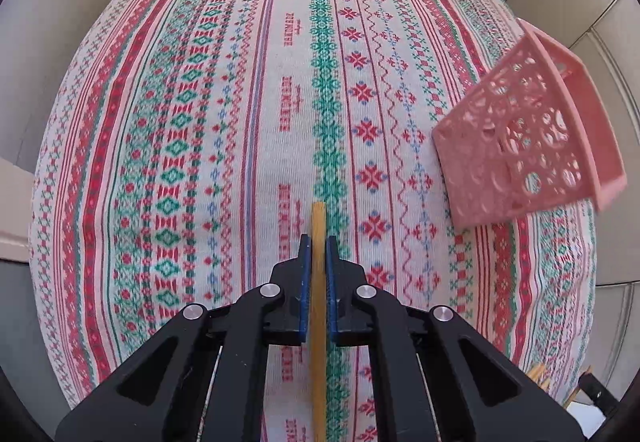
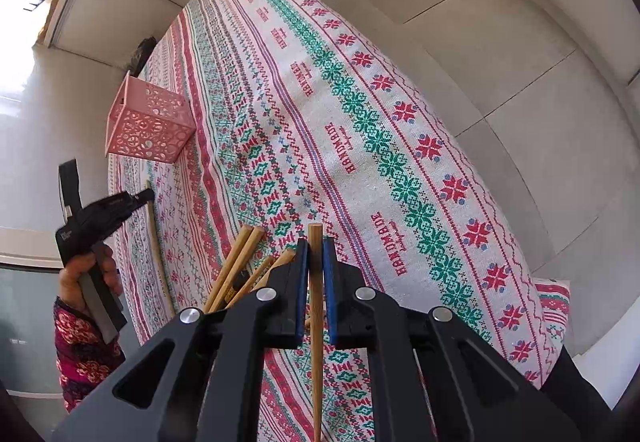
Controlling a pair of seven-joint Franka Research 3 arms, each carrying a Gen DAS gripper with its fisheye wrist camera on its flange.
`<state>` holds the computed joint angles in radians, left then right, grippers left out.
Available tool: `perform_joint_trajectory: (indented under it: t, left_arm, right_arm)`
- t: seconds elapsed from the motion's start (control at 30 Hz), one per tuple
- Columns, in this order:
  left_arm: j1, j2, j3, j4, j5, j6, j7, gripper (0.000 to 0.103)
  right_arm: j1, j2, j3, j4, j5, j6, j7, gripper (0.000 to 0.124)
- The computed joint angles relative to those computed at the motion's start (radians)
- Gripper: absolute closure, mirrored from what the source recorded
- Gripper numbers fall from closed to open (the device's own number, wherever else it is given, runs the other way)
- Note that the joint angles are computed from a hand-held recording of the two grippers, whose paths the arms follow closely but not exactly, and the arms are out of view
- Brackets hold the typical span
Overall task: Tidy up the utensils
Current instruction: 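Carry both chopsticks over the pink basket and open both grippers to drop them in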
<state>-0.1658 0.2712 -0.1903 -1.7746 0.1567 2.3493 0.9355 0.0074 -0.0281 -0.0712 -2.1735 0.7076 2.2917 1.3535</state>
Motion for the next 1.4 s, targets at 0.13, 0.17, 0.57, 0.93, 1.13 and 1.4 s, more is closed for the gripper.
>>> perform_joint_trajectory:
  t: [0.13,0.17,0.57,0.93,1.13,1.4]
  left_arm:
    - [0.012,-0.234,-0.008,-0.316,-0.021,0.339,-0.010,0.097]
    - [0.009,-0.280,-0.008,-0.364,-0.014,0.392,-0.018,0.097]
    - [0.119,-0.573,-0.175,-0.502,0.401,0.584,-0.483,0.096]
    - [0.153,-0.587,-0.202,-0.342,0.627,0.546,-0.610,0.097]
    - [0.137,-0.519,-0.190,-0.240,0.706,0.502,-0.638,0.097]
    - [0.092,-0.320,-0.149,-0.018,0.899,0.451,-0.734,0.097]
  right_arm:
    - [0.007,-0.058,-0.004,-0.036,0.095,0.031,-0.094,0.116]
    - [0.012,-0.077,-0.004,-0.047,0.116,0.048,-0.119,0.116]
    - [0.076,-0.251,-0.026,-0.038,0.179,0.103,-0.206,0.116]
    - [0.122,-0.232,-0.017,0.149,0.166,0.173,-0.190,0.116]
    - [0.135,-0.163,-0.003,0.251,0.151,0.226,-0.173,0.116]
    - [0.139,-0.026,0.029,0.405,0.146,0.366,-0.193,0.116]
